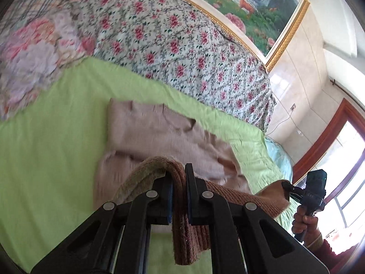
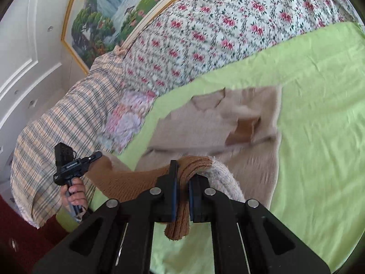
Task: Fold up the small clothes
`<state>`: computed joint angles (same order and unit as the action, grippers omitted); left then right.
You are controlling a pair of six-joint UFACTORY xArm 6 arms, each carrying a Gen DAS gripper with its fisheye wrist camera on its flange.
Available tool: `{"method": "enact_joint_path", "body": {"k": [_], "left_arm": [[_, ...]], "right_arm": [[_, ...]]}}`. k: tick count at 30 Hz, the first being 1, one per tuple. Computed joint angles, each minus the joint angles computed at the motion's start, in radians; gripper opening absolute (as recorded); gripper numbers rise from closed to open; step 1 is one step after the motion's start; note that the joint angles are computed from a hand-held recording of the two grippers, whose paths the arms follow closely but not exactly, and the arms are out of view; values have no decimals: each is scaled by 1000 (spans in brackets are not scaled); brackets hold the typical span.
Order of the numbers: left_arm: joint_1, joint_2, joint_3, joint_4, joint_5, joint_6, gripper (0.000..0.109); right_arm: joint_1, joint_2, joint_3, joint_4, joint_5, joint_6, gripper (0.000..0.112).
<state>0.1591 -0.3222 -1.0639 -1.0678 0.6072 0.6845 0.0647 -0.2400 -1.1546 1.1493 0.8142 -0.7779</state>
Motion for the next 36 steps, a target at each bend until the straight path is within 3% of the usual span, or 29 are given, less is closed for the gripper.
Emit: {"method": "enact_joint_path", "body": {"k": [5, 9, 16, 20, 22, 24, 28, 30, 33, 36], "left_arm": [[-35, 301, -320, 83, -40, -67, 7], [-19, 532, -569, 158, -27, -182, 7], [10, 925, -1004, 387, 77, -455, 7], [15, 1084, -1205, 492, 169, -571, 8], [14, 1060, -1168, 474, 182, -547, 11], [4, 947, -1008, 414, 138, -450, 19], [-37, 719, -708, 301, 103, -269, 32], [-67, 656, -631, 261, 123, -204, 34], [-123, 660, -630, 288, 184, -172, 34], [-157, 734, -723, 448, 188, -248, 34]], "right_arm": [[35, 264, -281, -112, -107, 156, 9], [40, 466, -504, -176, -122, 257, 9], [45, 789, -879, -471, -46, 540, 9], [46, 870, -970, -573, 23, 636, 11], [41, 834, -918, -564, 16, 644, 19], [43, 748, -793, -515, -56, 601, 35], [81, 551, -544, -403, -182, 434, 36], [104, 520, -522, -334, -111, 318, 36], [135, 586, -627, -342, 105, 263, 36], [167, 709, -793, -518, 186, 337, 36]]}}
